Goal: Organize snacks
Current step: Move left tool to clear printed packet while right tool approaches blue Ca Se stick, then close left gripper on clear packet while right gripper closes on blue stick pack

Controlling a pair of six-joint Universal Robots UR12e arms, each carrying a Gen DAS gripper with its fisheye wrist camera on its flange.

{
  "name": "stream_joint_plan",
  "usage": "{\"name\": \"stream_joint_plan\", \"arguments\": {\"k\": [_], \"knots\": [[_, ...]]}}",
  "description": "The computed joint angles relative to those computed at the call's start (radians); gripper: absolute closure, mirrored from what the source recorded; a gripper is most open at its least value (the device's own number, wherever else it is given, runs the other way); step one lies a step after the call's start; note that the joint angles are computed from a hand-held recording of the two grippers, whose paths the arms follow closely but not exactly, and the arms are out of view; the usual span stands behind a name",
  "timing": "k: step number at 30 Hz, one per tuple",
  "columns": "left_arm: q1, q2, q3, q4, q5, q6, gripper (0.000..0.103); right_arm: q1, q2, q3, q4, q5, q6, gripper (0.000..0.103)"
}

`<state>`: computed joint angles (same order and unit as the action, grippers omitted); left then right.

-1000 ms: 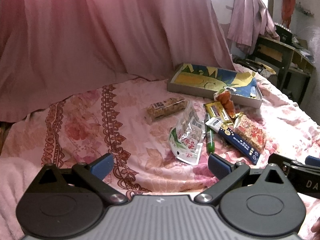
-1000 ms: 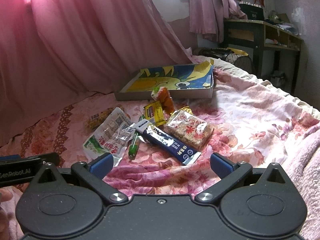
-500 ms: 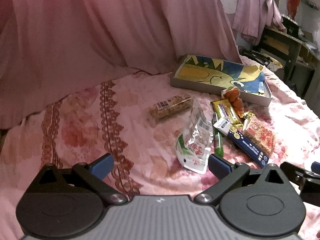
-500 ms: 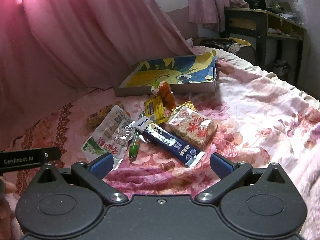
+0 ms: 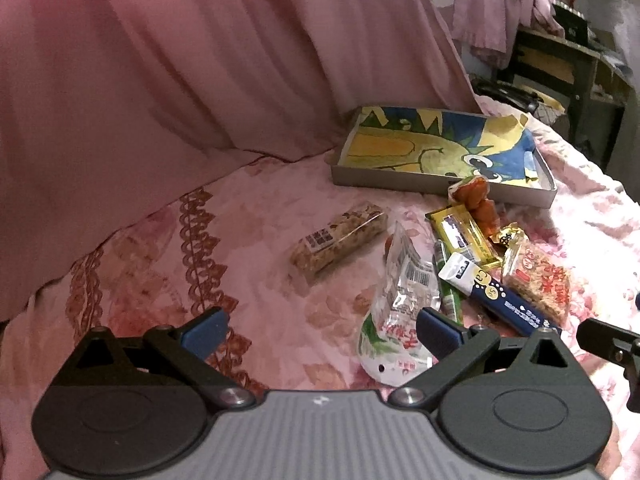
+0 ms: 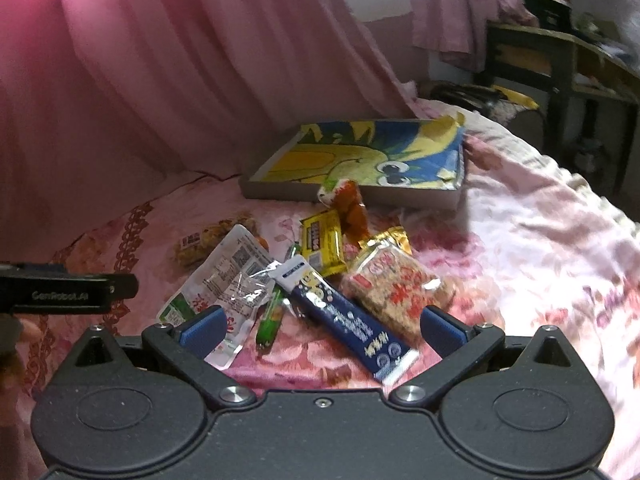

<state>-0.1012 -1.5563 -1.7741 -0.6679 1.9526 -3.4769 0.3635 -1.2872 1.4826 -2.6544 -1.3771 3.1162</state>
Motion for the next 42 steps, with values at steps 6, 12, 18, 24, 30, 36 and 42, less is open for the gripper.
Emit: {"name": "stream_joint_plan", "arguments": {"k": [6, 12, 18, 24, 30, 36, 42], "knots": [[0.017, -0.031, 0.028, -0.01, -0.027, 0.079, 0.0, -0.004, 0.047, -0.064, 0.039, 0.017, -0.078, 0.0], [0.035, -0.058, 0.041, -0.014, -0.072, 0.147, 0.0, -0.013, 0.094, -0.128, 0.111, 0.049, -0.09, 0.0], [0.05, -0.068, 0.028, 0.012, -0.109, 0.211, 0.0, -0.01, 0.14, -0.205, 0.245, 0.063, -0.225, 0.0], [0.078, -0.064, 0.017, 0.016, -0.189, 0.212, 0.0, -0.014, 0.193, -0.281, 0.356, 0.098, -0.384, 0.001], [0.081, -0.076, 0.019, 0.018, -0.214, 0.245, 0.0, -0.01, 0.227, -0.334, 0.444, 0.103, -0.459, 0.001], [0.085, -0.096, 0.037, -0.006, -0.235, 0.255, 0.0, -0.01, 0.244, -0.363, 0.5, 0.138, -0.46, 0.001], [0.093, -0.108, 0.044, -0.024, -0.269, 0.263, 0.0, -0.01, 0.26, -0.39, 0.534, 0.136, -0.42, 0.001]]}}
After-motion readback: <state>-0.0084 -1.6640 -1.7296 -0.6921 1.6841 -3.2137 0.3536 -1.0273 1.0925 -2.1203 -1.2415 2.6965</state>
